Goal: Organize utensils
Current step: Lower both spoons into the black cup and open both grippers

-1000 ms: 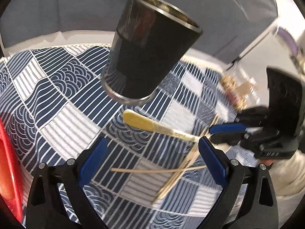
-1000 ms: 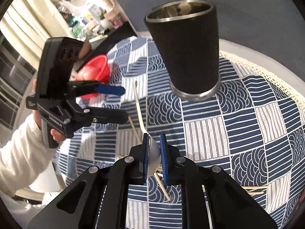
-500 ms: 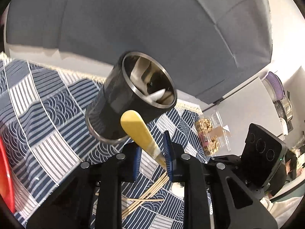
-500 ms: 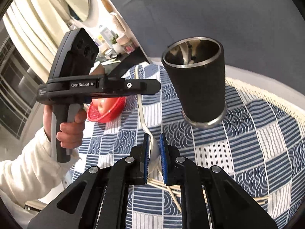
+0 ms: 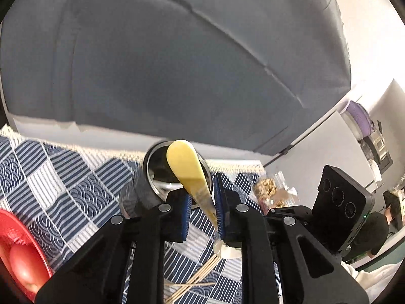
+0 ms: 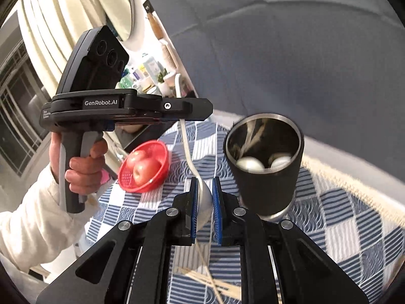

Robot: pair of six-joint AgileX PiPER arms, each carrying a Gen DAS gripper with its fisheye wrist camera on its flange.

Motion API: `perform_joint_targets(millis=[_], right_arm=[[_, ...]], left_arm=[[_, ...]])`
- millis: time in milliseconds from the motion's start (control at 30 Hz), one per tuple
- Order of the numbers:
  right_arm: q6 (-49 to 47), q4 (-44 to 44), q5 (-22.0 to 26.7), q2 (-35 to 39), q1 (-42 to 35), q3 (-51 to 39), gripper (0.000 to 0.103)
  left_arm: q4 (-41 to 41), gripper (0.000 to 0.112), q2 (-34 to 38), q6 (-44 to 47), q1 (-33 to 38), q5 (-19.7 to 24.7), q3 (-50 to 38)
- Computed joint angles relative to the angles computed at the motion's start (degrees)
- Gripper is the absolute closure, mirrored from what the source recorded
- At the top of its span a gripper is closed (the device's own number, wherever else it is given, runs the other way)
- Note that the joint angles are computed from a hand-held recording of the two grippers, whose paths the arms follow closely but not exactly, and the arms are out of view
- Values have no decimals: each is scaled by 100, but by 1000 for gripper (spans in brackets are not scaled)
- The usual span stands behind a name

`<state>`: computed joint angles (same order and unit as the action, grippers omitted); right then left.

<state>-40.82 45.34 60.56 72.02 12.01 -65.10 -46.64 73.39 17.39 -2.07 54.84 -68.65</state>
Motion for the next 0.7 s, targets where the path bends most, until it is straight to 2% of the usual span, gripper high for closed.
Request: perform_joint_targets(millis=[67, 233, 500, 533, 567, 600, 633, 667, 700], right_arm=[[-48, -28, -1, 131, -11, -205, 93], [-94, -289, -87, 552, 37, -767, 92], [-232, -728, -526, 1071, 285, -1233, 91], [-245, -790, -636, 1101, 319, -1223, 90], [-220, -906, -782, 1106, 364, -1186, 89], [-194, -1014, -889, 1120, 379, -1133, 71], [-197, -1020, -1001, 1067, 359, -1014, 43], [-197, -1034, -1205, 960, 338, -832, 34], [-226, -1010, -1350, 843, 263, -643, 31]], left_arm=[[-183, 97, 109, 65, 65, 44, -193], [51, 98, 493, -58, -32, 103, -840], [172, 101, 854, 106, -74, 105, -1333], [160, 98, 852, 167, -49, 106, -1311], [166, 91, 808, 205, -47, 35, -1232], [140, 62, 736, 204, -29, -63, -1111], [51, 38, 669, 237, 19, -113, -990], [-26, 35, 604, 270, 65, -151, -874], [-61, 35, 505, 279, 125, -194, -712]])
